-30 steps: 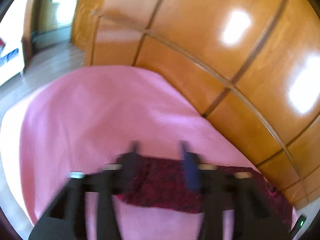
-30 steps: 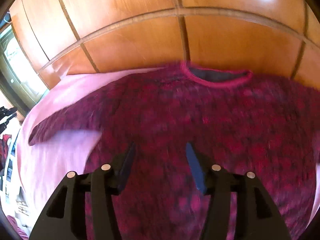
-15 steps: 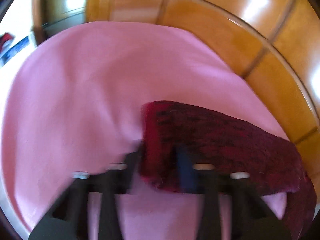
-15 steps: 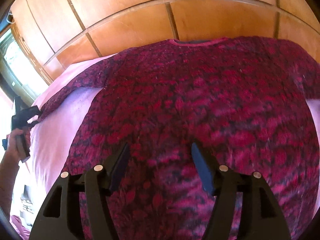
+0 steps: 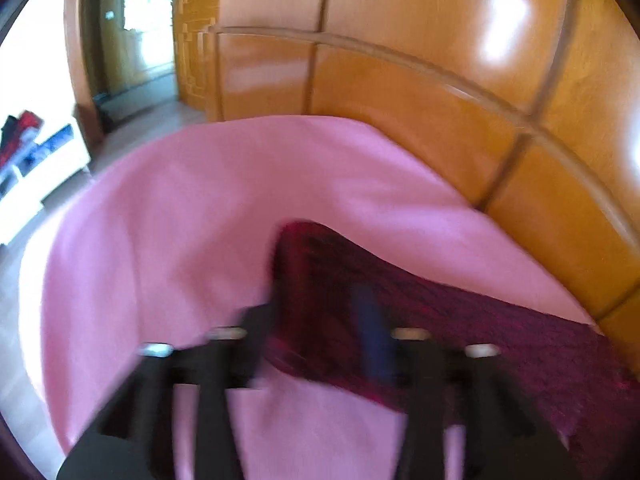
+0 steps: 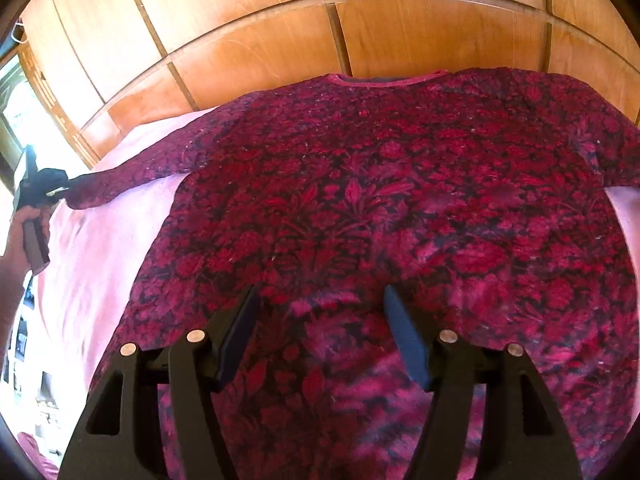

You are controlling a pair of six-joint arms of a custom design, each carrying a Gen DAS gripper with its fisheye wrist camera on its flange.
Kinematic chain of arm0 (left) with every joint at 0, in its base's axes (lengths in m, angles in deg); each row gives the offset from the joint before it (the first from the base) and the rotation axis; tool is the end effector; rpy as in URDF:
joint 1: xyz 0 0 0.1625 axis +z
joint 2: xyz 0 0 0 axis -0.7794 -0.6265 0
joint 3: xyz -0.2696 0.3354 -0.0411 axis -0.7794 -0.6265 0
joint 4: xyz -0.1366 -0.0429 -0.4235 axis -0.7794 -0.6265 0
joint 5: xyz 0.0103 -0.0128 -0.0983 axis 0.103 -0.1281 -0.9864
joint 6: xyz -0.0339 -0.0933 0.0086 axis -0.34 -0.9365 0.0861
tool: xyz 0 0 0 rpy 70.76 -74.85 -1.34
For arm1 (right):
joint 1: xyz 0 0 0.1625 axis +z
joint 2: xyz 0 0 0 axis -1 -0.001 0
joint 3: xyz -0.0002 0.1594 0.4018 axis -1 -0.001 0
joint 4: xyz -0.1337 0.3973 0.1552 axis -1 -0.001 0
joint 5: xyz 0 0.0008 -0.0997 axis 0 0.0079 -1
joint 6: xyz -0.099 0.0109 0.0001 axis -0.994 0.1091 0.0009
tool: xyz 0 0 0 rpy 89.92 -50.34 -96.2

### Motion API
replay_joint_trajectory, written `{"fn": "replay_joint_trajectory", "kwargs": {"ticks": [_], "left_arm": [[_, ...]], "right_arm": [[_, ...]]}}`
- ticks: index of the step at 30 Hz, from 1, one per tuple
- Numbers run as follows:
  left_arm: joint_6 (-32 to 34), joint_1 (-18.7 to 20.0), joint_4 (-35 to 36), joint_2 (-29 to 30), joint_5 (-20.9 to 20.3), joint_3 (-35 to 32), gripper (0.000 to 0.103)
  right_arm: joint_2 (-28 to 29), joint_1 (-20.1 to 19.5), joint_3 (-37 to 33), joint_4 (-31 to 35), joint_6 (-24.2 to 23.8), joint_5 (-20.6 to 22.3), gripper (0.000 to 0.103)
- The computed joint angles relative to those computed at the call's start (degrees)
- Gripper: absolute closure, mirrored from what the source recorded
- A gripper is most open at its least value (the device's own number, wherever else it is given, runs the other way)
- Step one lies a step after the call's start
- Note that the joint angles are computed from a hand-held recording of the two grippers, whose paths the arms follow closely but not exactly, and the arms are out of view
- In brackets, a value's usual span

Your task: Fold small clothes

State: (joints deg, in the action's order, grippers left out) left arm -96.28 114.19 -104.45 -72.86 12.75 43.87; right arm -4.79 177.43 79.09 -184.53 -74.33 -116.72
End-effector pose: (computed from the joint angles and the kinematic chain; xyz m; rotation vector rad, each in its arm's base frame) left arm -0.0323 -0.5645 0.2454 -0.4630 1.9790 -1.1999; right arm 0.0763 -0.5123 0.1835 0.4044 -2.6636 0.3695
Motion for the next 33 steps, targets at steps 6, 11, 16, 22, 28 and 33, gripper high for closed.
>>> {"fn": "replay_joint_trajectory", "kwargs": {"ticks": [6, 11, 16, 22, 28, 33], "left_arm": [[3.9, -7.2, -7.4, -2.1, -23.7, 11.4, 0.037], [2.8, -11.5, -9.0, 2.0, -43.9, 17.1, 0.037], [-0.7, -15.2, -10.4, 8.5, -52.3, 19.1, 0.05], [-1.1, -17.7, -9.1, 10.5, -48.1, 18.3, 0.087], [-0.8, -19.2, -5.3, 8.6, -44.9, 17.9, 0.087], [-3.8, -19.7, 1.8, 9.4, -41.5, 15.8, 0.077]], "right_arm": [[-9.3, -3.4, 2.2, 0.3, -0.3, -4.7, 0.037], [-17.7, -7.9, 5.1, 0.8, -0.8, -10.6, 0.037], [-26.7, -13.5, 8.5, 9.7, 0.8, -7.7, 0.043], [-29.6, -11.4, 11.4, 10.9, -3.8, -7.6, 0.087], [-35.0, -10.0, 11.3, 17.7, -6.9, -7.3, 0.091], [-33.1, -11.7, 10.5, 20.3, -6.4, -8.6, 0.089]]}}
